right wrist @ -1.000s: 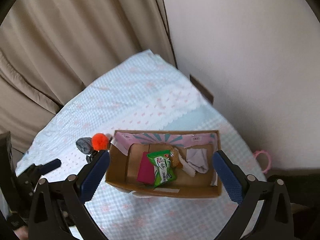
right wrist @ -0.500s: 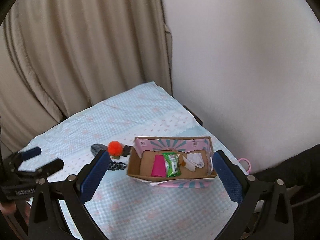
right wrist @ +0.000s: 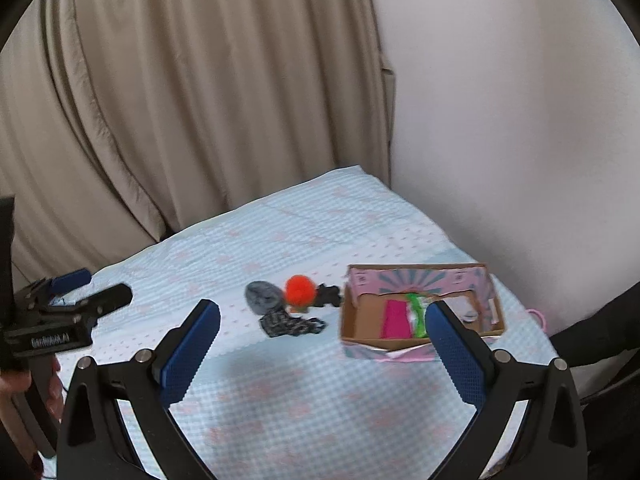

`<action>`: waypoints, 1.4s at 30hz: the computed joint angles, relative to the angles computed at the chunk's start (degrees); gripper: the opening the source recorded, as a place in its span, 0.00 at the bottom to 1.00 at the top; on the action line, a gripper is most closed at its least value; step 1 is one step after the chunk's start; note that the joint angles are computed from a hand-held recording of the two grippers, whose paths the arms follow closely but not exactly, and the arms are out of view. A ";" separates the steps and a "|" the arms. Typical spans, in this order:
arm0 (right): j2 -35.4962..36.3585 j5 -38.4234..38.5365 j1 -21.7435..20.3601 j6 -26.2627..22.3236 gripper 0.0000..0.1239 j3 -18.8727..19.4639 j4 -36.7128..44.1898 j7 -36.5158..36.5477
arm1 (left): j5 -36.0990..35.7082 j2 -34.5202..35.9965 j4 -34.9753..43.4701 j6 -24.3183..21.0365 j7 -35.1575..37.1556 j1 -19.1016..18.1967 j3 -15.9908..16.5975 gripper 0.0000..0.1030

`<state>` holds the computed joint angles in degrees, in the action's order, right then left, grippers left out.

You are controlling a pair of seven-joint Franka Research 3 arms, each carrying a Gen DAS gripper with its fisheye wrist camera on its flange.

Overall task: Organize soft objects
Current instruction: 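Lift both tools away from the box, then grasp the grey sock with the left tool while the right tool grasps the black scarf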

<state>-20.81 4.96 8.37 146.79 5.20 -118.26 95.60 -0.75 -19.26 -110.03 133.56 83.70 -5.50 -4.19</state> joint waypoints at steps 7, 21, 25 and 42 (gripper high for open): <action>5.66 -1.65 2.17 4.09 0.83 2.33 -0.52 2.24 | -7.17 6.77 1.63 1.79 8.30 1.39 3.64 1.00; 27.92 -1.22 8.47 16.18 0.83 -0.33 4.31 -7.18 | -17.84 31.57 11.63 7.41 19.43 8.58 -2.82 1.00; 34.76 0.43 8.82 17.85 0.83 -0.85 7.69 -12.22 | -18.86 39.25 15.86 8.47 20.78 10.38 -5.54 1.00; 56.09 2.61 12.98 20.04 0.82 -5.85 23.86 -16.64 | -9.76 57.60 27.49 14.09 17.82 11.60 -10.57 0.93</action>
<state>35.28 7.57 21.35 166.84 -0.65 -94.40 78.96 -10.51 38.34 -82.54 147.66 101.52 6.10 -14.76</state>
